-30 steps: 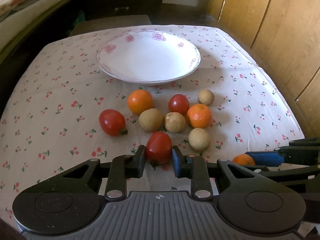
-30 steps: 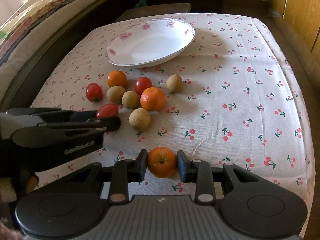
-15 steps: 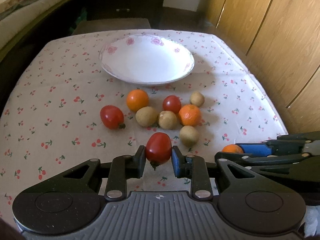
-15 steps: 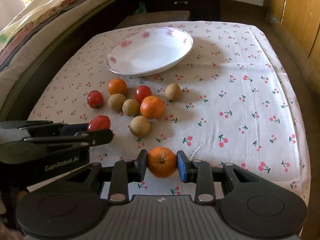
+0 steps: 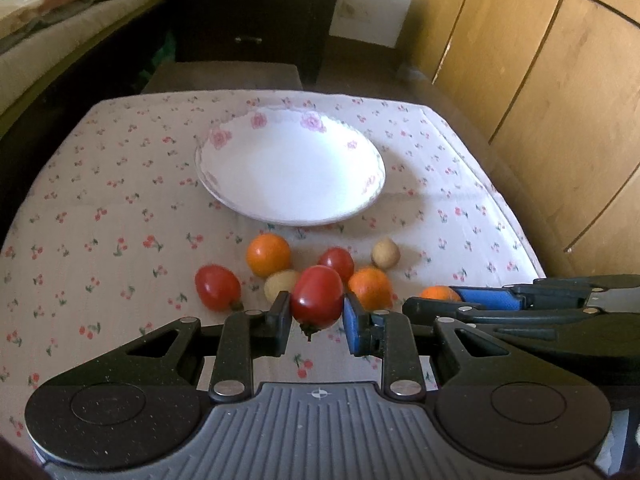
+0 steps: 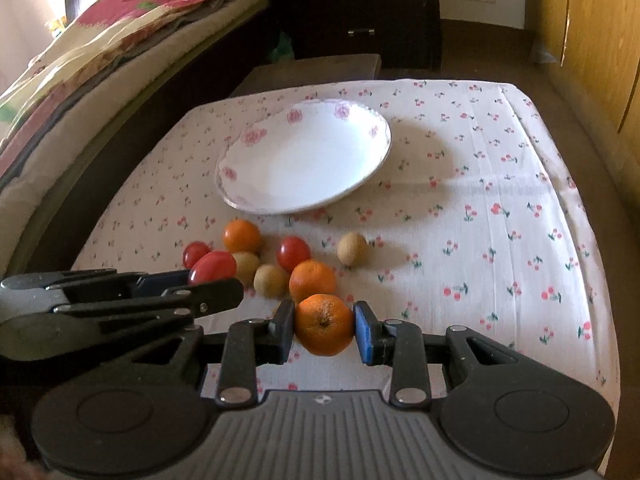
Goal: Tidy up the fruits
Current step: 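Carry the tomato and orange over the white bowl with both grippers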
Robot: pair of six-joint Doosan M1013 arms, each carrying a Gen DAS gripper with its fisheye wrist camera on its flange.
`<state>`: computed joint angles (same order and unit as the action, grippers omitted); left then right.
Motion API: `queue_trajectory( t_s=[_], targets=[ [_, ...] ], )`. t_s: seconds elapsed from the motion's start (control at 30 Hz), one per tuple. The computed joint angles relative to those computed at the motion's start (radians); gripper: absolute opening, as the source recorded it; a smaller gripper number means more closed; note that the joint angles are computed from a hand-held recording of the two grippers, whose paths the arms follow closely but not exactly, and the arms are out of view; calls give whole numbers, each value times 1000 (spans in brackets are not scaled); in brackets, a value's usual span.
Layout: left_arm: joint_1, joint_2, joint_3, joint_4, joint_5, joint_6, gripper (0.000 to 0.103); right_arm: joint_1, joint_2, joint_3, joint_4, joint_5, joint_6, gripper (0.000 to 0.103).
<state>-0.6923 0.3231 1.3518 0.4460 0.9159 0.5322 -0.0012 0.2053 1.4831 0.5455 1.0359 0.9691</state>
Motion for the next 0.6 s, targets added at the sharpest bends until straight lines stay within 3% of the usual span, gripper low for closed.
queue_trajectory(
  t_s=[0.6],
  targets=[
    [61, 65, -103, 25, 16, 26, 33, 37, 125, -166, 5, -18, 42, 33]
  ],
)
